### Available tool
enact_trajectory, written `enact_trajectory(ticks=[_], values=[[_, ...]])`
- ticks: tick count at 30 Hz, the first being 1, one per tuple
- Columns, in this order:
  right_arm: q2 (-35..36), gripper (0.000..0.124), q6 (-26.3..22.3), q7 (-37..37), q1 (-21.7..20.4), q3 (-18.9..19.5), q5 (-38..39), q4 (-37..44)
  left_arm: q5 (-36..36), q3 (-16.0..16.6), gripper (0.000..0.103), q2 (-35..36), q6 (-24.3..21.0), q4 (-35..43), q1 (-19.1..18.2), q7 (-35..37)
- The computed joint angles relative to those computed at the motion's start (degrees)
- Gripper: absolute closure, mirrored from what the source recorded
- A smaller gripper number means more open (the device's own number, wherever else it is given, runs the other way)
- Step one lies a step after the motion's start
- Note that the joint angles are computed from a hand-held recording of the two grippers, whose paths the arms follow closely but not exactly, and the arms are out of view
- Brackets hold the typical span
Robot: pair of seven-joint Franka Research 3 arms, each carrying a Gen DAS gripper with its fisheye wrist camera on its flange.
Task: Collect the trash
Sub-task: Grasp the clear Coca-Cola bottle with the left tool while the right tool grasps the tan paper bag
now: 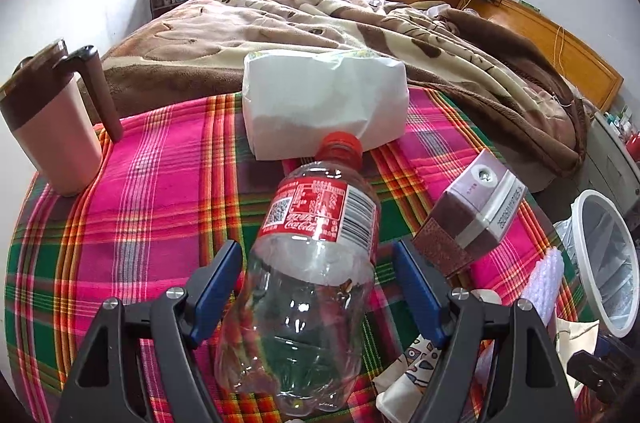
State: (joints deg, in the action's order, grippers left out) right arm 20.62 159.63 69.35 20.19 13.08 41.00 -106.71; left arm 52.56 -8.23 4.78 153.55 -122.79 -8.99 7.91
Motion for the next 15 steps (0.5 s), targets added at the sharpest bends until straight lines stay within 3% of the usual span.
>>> enact_trajectory(ticks=[5, 9, 11, 13, 15], values=[[-0.26, 0.048, 0.43, 0.40, 0.70, -0.37, -1.54, -0.55, -1.47, 0.20, 0.027, 0.23, 0.19, -0.26, 0.38, 0.54], [-0.20, 0.073, 0.64, 2.07, 1.63, -1.30, -4.61, -0.58, -2.59, 0.31, 0.034, 0.70, 1.47, -0.19, 0.45, 1.55], [-0.15, 0.079, 0.65, 1.40, 1.14, -0.85, -4.42, -0.56, -2.80, 0.44, 0.038, 0.46, 2.43, -0.62, 0.49, 1.15], [-0.08, 0.097, 0.77, 1.66, 1.33, -1.16, -5.24, -0.60, -3.04, 0.37, 0.038, 0.07, 2.01, -0.92, 0.39, 1.03], [-0.19, 0.097, 0.93, 0.30, 0.63, -0.45, -4.44, -0.84, -2.69, 0.19, 0.038, -0.48, 1.30, -1.29, 0.16, 0.19]])
